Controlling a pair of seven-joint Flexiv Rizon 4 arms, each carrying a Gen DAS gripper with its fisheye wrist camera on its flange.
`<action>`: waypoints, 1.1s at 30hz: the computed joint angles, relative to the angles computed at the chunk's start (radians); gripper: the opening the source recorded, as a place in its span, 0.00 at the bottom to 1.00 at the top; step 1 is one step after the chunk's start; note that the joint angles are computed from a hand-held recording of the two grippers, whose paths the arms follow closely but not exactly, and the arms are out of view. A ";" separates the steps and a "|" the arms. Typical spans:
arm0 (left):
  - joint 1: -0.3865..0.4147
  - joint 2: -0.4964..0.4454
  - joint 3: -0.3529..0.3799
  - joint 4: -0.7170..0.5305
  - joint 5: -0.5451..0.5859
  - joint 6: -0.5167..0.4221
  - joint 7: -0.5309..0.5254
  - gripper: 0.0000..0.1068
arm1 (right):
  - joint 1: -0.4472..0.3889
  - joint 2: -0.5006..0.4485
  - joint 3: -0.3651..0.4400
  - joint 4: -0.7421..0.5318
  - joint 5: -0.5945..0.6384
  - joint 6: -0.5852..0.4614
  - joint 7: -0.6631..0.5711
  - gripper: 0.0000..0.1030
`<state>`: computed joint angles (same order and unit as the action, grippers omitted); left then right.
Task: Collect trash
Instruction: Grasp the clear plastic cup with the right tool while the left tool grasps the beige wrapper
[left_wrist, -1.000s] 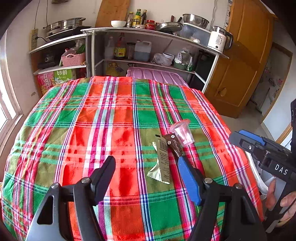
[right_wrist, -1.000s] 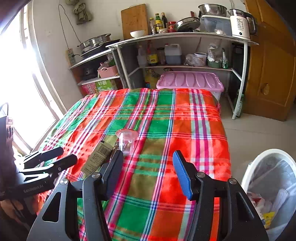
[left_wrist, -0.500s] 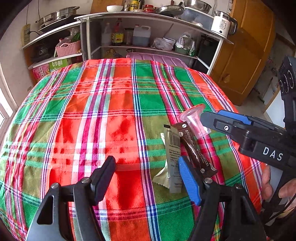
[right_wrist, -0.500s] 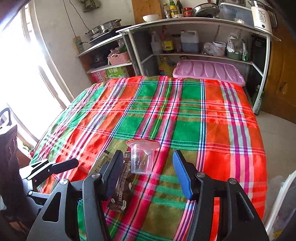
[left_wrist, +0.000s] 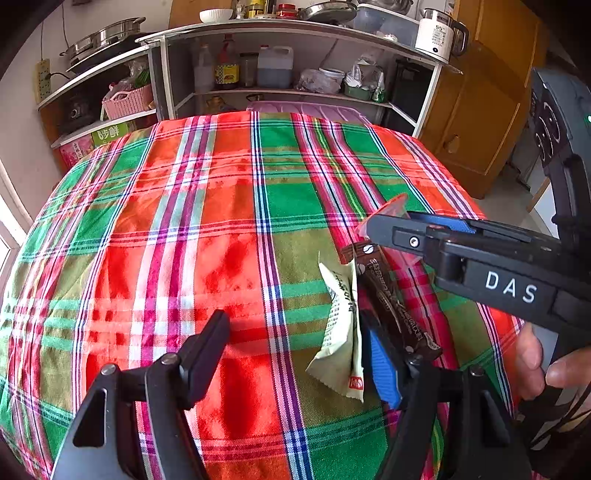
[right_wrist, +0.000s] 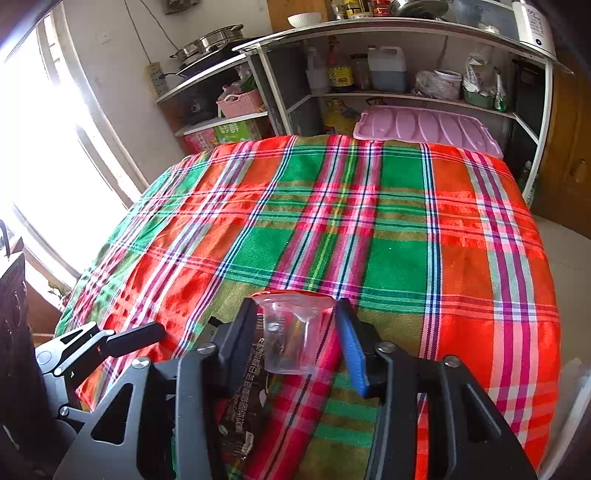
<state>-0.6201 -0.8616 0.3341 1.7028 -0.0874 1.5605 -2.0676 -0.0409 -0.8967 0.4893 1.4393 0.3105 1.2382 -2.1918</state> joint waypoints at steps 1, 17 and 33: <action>-0.004 -0.002 0.005 -0.003 -0.001 -0.001 -0.004 0.68 | 0.001 -0.002 -0.003 -0.004 0.001 -0.003 0.006 0.37; -0.003 0.001 0.007 0.001 0.002 0.014 -0.029 0.26 | -0.045 0.012 0.025 0.008 0.081 -0.023 -0.050 0.33; -0.072 0.018 0.049 0.047 -0.051 0.066 -0.016 0.12 | -0.106 0.062 0.049 0.065 0.166 0.003 -0.105 0.33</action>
<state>-0.6924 -0.8438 0.3829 1.7502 -0.1381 1.6263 -2.0841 -0.1470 -0.8344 0.5386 1.5043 0.4761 1.2415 -2.2963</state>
